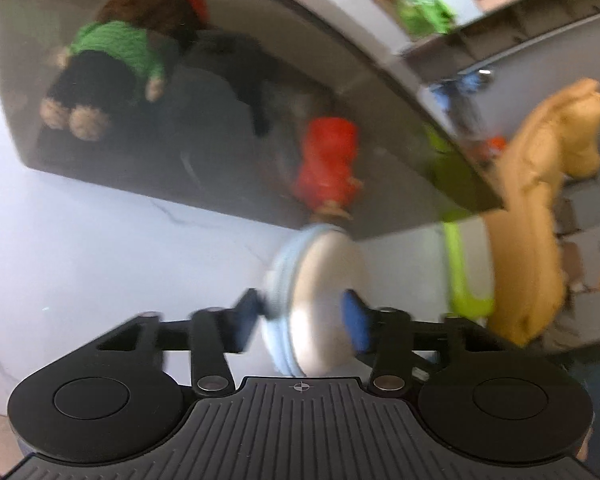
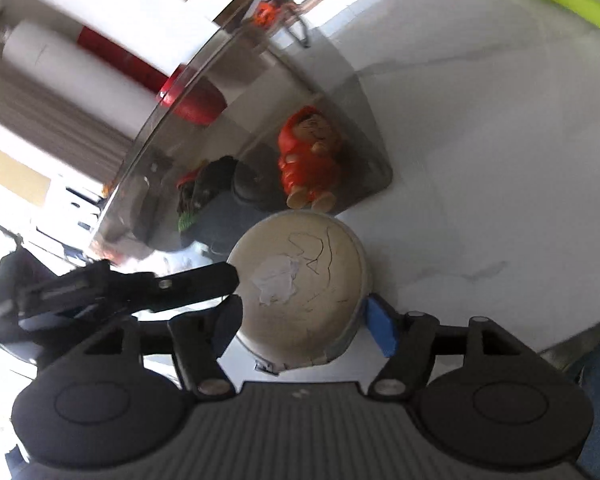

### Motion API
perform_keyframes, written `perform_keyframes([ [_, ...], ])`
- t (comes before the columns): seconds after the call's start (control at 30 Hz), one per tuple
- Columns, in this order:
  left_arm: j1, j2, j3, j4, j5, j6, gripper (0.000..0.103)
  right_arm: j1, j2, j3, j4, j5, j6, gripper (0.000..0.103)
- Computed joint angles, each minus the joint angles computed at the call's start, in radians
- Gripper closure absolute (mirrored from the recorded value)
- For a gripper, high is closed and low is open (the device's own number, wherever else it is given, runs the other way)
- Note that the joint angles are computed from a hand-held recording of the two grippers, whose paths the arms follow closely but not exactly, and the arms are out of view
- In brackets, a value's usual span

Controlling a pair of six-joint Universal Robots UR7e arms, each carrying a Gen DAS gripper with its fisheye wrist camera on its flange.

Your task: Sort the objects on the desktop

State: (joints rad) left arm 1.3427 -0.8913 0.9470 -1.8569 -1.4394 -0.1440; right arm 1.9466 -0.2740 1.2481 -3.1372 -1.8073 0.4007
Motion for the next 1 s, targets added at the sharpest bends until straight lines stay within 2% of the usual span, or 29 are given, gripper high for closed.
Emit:
perform_keyframes([
  [0.03, -0.004, 0.008, -0.008, 0.016, 0.005, -0.002, 0.055, -0.007, -0.004, 0.014, -0.019, 0.023, 0.03, 0.032],
  [0.07, -0.008, 0.015, -0.017, 0.031, 0.01, -0.005, 0.046, -0.014, -0.008, 0.029, -0.037, 0.046, 0.061, 0.032],
  [0.1, -0.011, 0.02, -0.017, 0.04, -0.002, 0.002, 0.031, -0.022, -0.012, 0.046, -0.058, 0.066, 0.094, 0.032],
  [0.17, -0.021, 0.019, 0.007, 0.014, -0.01, 0.02, 0.02, -0.037, -0.014, 0.071, -0.098, 0.093, 0.144, 0.033],
  [0.2, -0.024, 0.024, 0.006, 0.015, -0.016, 0.026, 0.02, -0.044, -0.012, 0.077, -0.113, 0.104, 0.155, 0.033],
  [0.23, -0.031, 0.025, 0.014, 0.0, 0.004, 0.025, 0.022, -0.051, -0.01, 0.082, -0.127, 0.116, 0.167, 0.033],
  [0.27, -0.038, 0.026, 0.022, -0.016, 0.024, 0.024, 0.031, -0.057, -0.009, 0.088, -0.144, 0.127, 0.177, 0.034],
  [0.3, -0.045, 0.027, 0.03, -0.032, 0.044, 0.023, 0.045, -0.063, -0.009, 0.094, -0.16, 0.137, 0.183, 0.034],
  [0.33, -0.054, 0.024, 0.043, -0.041, 0.084, 0.023, 0.048, -0.068, -0.009, 0.097, -0.168, 0.148, 0.189, 0.034],
  [0.43, -0.059, 0.019, 0.068, -0.072, 0.088, 0.024, 0.05, -0.088, -0.013, 0.114, -0.198, 0.194, 0.212, 0.033],
  [0.57, -0.057, 0.01, 0.081, -0.09, 0.037, 0.006, 0.062, -0.103, -0.019, 0.152, -0.263, 0.229, 0.264, 0.032],
  [0.67, -0.046, 0.017, 0.059, -0.064, -0.028, -0.019, 0.066, -0.1, -0.006, 0.151, -0.307, 0.213, 0.268, 0.028],
  [0.8, -0.039, 0.026, 0.056, -0.073, -0.041, -0.054, 0.066, -0.086, 0.016, 0.11, -0.309, 0.171, 0.273, 0.027],
  [0.93, -0.025, 0.024, 0.054, -0.067, -0.093, -0.091, 0.067, -0.077, 0.051, 0.058, -0.32, 0.151, 0.294, 0.017],
  [1.0, -0.012, 0.028, 0.044, -0.047, -0.126, -0.117, 0.068, -0.074, 0.051, 0.051, -0.303, 0.156, 0.308, 0.018],
])
